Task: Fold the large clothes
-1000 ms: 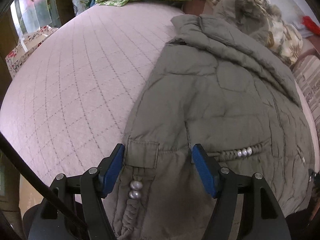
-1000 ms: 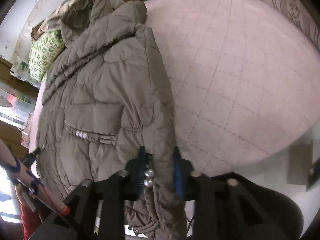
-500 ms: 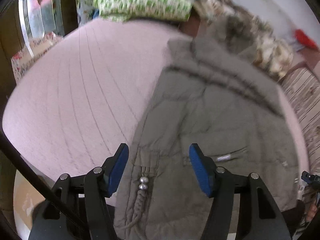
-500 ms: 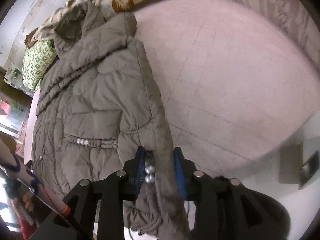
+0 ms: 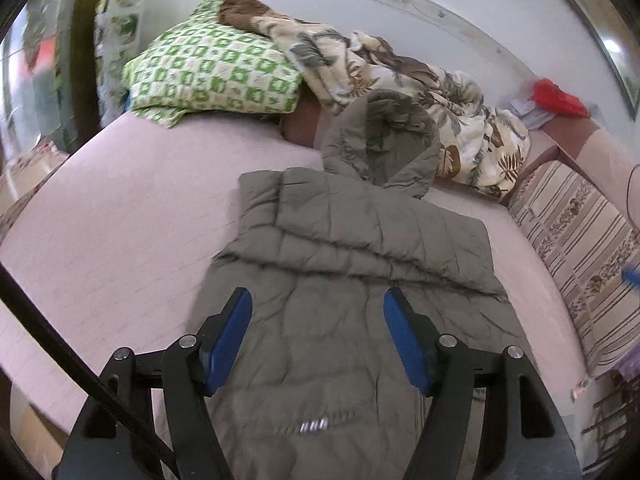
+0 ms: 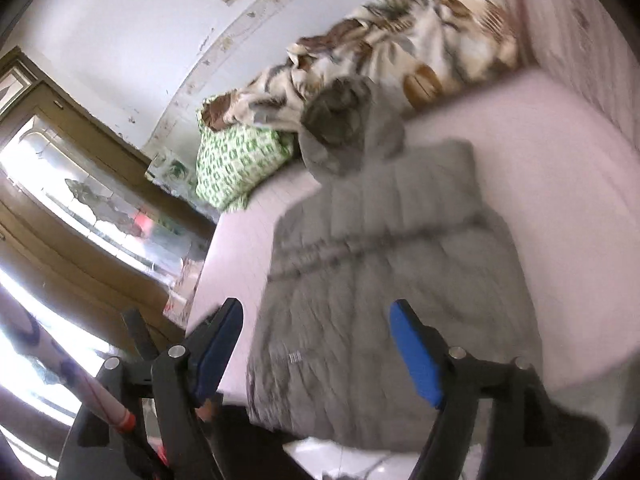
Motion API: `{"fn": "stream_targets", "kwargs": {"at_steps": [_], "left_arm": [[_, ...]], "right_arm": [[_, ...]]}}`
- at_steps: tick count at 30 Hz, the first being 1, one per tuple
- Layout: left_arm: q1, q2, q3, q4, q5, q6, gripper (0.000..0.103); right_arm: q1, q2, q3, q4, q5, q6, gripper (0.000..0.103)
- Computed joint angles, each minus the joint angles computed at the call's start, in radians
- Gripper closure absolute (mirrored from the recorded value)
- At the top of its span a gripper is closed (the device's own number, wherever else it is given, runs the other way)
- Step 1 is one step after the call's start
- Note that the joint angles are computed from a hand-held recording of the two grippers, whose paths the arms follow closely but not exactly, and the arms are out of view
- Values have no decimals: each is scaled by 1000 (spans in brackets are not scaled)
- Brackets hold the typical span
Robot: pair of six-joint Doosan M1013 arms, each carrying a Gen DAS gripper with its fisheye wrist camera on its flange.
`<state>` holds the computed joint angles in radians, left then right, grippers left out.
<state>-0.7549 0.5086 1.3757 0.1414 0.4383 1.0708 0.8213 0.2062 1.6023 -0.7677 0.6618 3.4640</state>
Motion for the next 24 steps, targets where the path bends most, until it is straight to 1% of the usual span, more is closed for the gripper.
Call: {"fn": "stream_targets", "kwargs": {"at_steps": [3,4,6,9,10,11,12,15,16,18,20,22,23,24], "left_arm": [[-1,58,-52,26,12,-13,35],[3,82,-75,25,20,-8,35],[13,113,-102,26,29,-4,35],[30,136,-102,46,3,-26,35],[36,148,-113,53,17,-39,35],[44,163,-133,18,50,-11,35],[56,180,-159,-58,83,50,35],[86,201,-190,-215,97,146,35],[93,208,-199,-247,102,167,35],[103,222,-218,-269,125,179,35],[112,235,-233,-300,149,185,35],[121,246,-244,-344,164,210,35],[124,252,-252,-343,176,202,35],[126,257,-257,-344,185,196,35]], "right_arm": [[-76,66,-82,90,-18,-116,23],[-95,79,-97,108,-17,-141,23],[-144,141,-170,152,5,-208,23],[-202,223,-267,193,45,-285,23],[-226,270,-331,209,78,-331,23],[-239,298,-374,217,103,-358,23],[-261,349,-450,223,142,-386,23],[-316,462,-622,263,200,-426,22],[-332,494,-672,273,212,-430,22],[-359,570,-796,281,247,-441,22],[-378,642,-917,279,305,-452,20],[-397,729,-1063,283,384,-449,20],[-405,760,-1115,290,409,-436,20],[-413,785,-1153,302,418,-422,20]]}}
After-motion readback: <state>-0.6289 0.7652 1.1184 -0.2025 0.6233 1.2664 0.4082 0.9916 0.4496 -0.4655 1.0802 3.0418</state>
